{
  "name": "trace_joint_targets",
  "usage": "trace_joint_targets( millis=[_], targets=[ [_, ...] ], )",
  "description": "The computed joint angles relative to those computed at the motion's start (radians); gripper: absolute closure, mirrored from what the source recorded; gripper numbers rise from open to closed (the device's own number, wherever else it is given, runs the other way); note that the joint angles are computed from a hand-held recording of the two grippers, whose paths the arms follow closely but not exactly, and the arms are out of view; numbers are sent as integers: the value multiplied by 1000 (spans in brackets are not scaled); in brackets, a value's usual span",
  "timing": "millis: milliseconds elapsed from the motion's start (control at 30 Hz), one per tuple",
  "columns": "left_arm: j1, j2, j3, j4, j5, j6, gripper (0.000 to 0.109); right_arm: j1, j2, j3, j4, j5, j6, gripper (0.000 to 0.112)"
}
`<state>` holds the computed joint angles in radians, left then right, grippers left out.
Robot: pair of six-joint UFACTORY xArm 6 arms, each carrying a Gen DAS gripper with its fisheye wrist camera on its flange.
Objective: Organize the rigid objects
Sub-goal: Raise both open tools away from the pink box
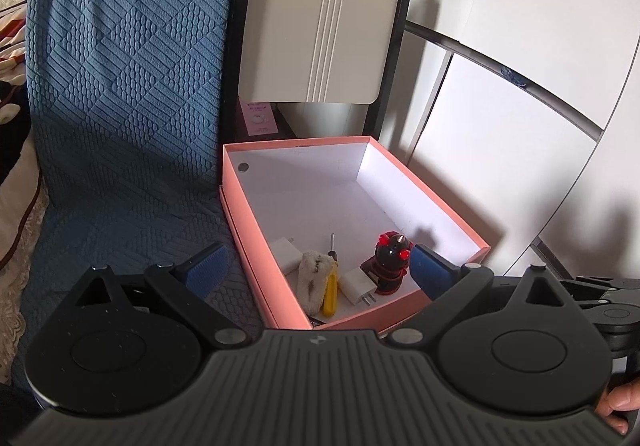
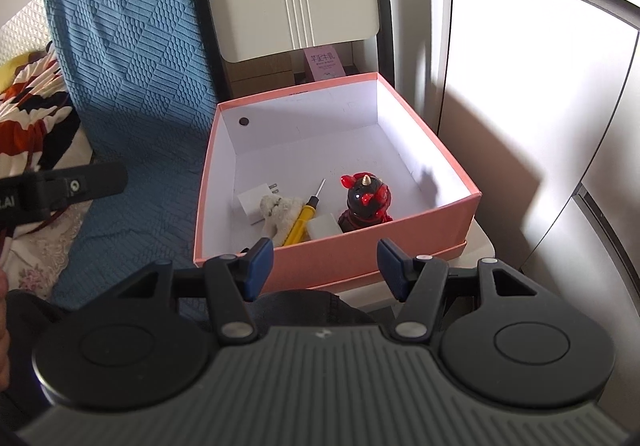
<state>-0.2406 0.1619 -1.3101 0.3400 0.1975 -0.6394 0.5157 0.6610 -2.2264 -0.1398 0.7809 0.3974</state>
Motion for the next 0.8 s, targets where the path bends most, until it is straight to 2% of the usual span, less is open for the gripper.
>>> trace_joint_targets(
  millis=[233,333,400,433,500,533,600,667,800],
  targets=[
    [16,3,14,-14,-38,33,10,4,9,1,-15,-16,22,52],
    [20,-3,23,-30,-45,38,6,4,1,18,6,-43,15,52],
    [25,-6,29,-36,-51,28,6,9,10,2,-29,-37,28,52],
    [28,-8,31,-32,-50,15,6,12,17,-11,-54,-30,33,50],
    [32,-13,37,-38,-50,11,6,14,24,-23,-71,-28,22,35],
    [33,-14,40,-63,-50,32,6,13,24,-19,-60,-39,18,24],
    [34,-17,42,-85,-46,51,6,11,30,-32,-33,-34,11,20],
    [36,-19,42,-70,-37,38,6,16,39,-48,-48,-17,25,9],
    [34,-24,46,-67,-30,40,6,24,49,-74,-99,8,74,9]
  ],
)
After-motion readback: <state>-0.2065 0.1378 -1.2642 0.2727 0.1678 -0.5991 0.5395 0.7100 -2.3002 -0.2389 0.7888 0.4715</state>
